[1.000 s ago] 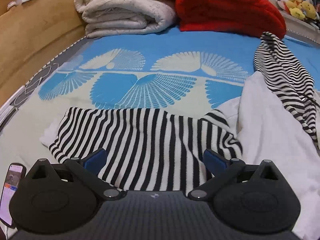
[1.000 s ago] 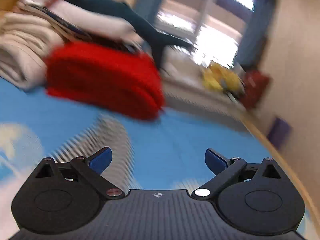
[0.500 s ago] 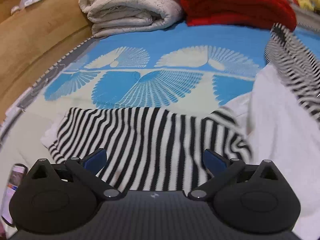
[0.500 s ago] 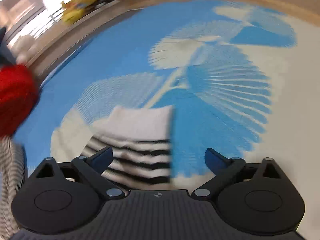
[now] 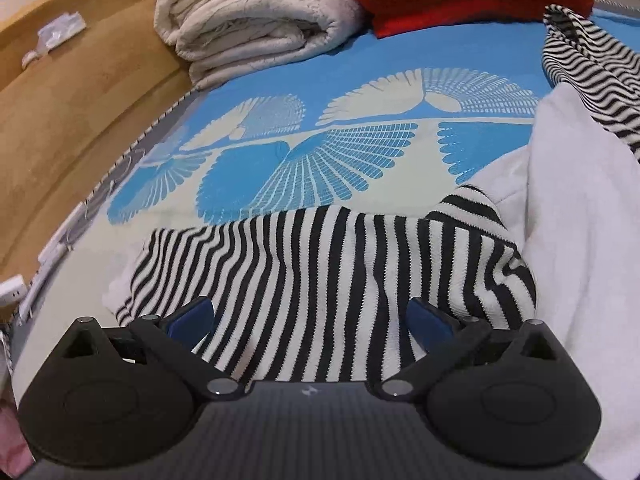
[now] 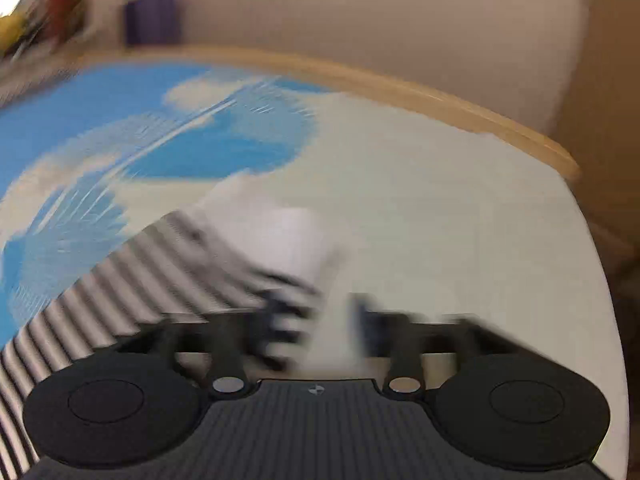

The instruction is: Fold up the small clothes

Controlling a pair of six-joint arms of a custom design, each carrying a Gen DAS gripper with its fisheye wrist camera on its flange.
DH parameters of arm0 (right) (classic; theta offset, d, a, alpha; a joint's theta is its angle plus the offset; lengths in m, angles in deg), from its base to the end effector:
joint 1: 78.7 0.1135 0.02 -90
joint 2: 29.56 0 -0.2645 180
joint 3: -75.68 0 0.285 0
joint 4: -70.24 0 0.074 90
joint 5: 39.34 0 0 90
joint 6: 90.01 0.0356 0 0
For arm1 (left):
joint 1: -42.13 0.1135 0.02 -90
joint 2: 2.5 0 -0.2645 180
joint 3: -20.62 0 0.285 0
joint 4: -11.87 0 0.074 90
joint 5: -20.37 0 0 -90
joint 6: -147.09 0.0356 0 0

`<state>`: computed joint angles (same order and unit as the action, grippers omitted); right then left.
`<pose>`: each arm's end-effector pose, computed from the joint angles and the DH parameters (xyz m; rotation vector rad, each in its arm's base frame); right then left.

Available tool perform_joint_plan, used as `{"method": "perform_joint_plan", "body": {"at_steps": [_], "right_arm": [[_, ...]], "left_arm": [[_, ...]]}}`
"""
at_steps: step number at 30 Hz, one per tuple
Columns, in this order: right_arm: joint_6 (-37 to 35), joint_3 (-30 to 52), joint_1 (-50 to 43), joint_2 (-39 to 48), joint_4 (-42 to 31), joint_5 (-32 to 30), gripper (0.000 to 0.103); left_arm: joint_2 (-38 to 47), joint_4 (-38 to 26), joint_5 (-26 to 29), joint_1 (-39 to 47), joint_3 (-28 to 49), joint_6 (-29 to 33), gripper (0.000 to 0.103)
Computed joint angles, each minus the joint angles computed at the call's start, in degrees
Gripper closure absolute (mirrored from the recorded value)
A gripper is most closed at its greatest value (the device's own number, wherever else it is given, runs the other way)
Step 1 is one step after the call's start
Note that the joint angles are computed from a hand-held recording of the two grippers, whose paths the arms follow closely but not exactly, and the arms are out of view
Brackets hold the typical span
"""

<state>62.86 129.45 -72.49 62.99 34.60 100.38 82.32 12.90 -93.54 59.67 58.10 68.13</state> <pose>0.2813 0.0033 0.1058 1.2424 1.9917 -0.7124 0.2463 0.0930 0.0903 -0.3400 2.3886 0.7312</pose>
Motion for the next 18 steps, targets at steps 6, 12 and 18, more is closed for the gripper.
{"method": "perform_joint_plan", "body": {"at_steps": [6,12,18], "right_arm": [[-5.92,-12.79,21.38,-21.40,4.72,-0.45,0.018],[-11.60,-16.39,41.06,-33.10,15.20,-3.78,0.016],[-17.19,-10.76,57.79,-41.66,10.33,9.49,0.013]], "left_arm": [[1.44,8.43,-1.69,2.14,-1.73,6.57,0.000],[0.73,-4.99,8.03,13.33,6.61,-0.52,0.000],[5.52,-12.84,19.24,28.52,17.72,-6.02,0.000]]}}
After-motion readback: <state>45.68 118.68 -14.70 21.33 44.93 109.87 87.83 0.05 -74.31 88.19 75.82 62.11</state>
